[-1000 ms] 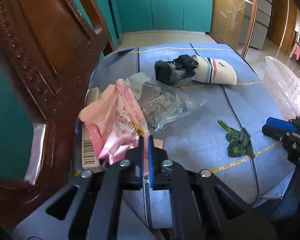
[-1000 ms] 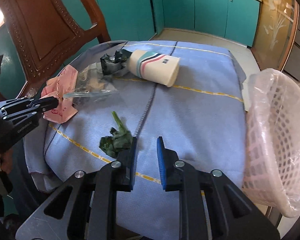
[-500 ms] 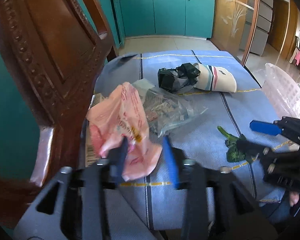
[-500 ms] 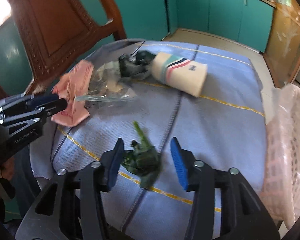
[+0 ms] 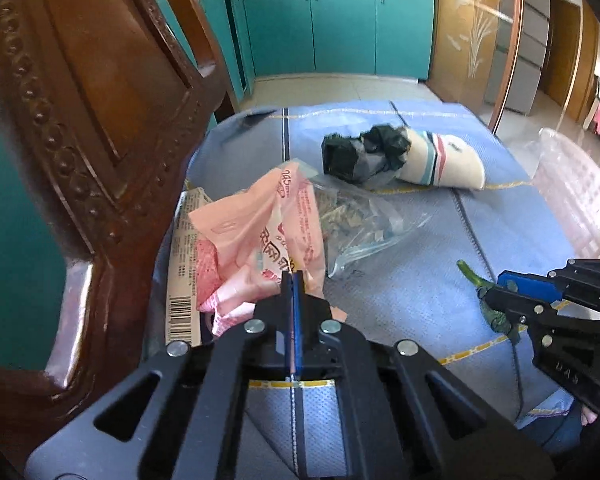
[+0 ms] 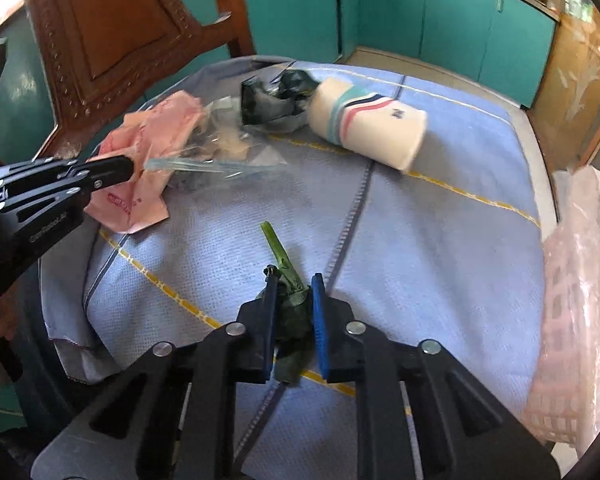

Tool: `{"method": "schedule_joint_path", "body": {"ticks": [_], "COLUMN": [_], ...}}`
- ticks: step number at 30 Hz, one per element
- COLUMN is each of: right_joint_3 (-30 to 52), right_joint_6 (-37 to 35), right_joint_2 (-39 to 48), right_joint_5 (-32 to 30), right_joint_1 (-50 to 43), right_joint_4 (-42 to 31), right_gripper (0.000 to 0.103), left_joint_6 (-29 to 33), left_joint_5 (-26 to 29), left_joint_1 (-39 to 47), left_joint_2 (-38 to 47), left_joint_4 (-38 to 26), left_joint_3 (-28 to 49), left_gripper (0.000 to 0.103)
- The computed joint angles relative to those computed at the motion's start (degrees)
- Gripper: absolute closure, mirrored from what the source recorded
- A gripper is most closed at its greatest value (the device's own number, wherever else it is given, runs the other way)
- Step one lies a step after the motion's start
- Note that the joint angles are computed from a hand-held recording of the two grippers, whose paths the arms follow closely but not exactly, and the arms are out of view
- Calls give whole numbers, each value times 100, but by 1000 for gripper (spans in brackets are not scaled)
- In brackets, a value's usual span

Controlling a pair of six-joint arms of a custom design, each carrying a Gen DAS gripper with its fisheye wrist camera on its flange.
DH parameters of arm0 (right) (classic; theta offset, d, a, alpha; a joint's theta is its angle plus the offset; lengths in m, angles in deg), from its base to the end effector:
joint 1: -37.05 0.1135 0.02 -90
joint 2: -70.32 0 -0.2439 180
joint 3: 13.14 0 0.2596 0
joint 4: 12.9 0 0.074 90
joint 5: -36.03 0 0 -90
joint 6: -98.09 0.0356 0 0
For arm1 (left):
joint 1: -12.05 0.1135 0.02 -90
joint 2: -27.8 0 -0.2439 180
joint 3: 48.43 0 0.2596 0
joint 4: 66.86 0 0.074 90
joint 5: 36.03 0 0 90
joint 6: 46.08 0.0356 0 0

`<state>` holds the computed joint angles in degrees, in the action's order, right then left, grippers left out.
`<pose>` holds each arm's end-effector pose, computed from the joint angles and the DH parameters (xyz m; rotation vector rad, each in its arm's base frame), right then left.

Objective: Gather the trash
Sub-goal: 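Lift the pink wrapper with the left gripper while the right gripper holds the green leaves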

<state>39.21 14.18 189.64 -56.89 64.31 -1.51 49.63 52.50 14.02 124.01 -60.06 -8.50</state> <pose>0.2684 0.1404 -0.0031 -0.4911 2.5177 0.2906 0.2615 0.0099 0.0567 0.0680 2.4352 0.0914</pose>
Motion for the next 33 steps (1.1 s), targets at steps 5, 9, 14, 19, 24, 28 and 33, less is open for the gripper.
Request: {"method": "schedule_joint_path", "body": {"ticks": [5,9,14,19,24,28,33], "right_joint_3": [-433,-721,-1096,-1193,-1229,-1239,-1230], "right_joint_6": [27,18,-32,-83,-32,-3,25], "right_joint_2": [-399,-719,-1162,-1324,-1244,-1158,-1093], "right_joint_5": [-69,-25,9,59,71,46,27], "right_joint_1": [-388,-644,-953,-1107,-1115,-1122,-1137], "right_joint_4": [202,288,394,351,383,412,425], "right_gripper": [86,86,86,86,86,86,86], "left_joint_6": [-89,-173,-268,-445,-530,-524,-514], "left_joint_5": [462,927,855,534,345,284,507], "left_joint_1": [44,-3,-524,-1176,-1462,-1539,-1447], "left_joint_2": [-1145,-2050,-2168,-1383,-899,-602,-251], "left_joint_4": [-245,-700,-809,-424,-191,-201,-148], "left_joint_3": [-440,-646,-695,-637,-607,-471,-365], "left_gripper": [101,101,101,101,101,101,95]}}
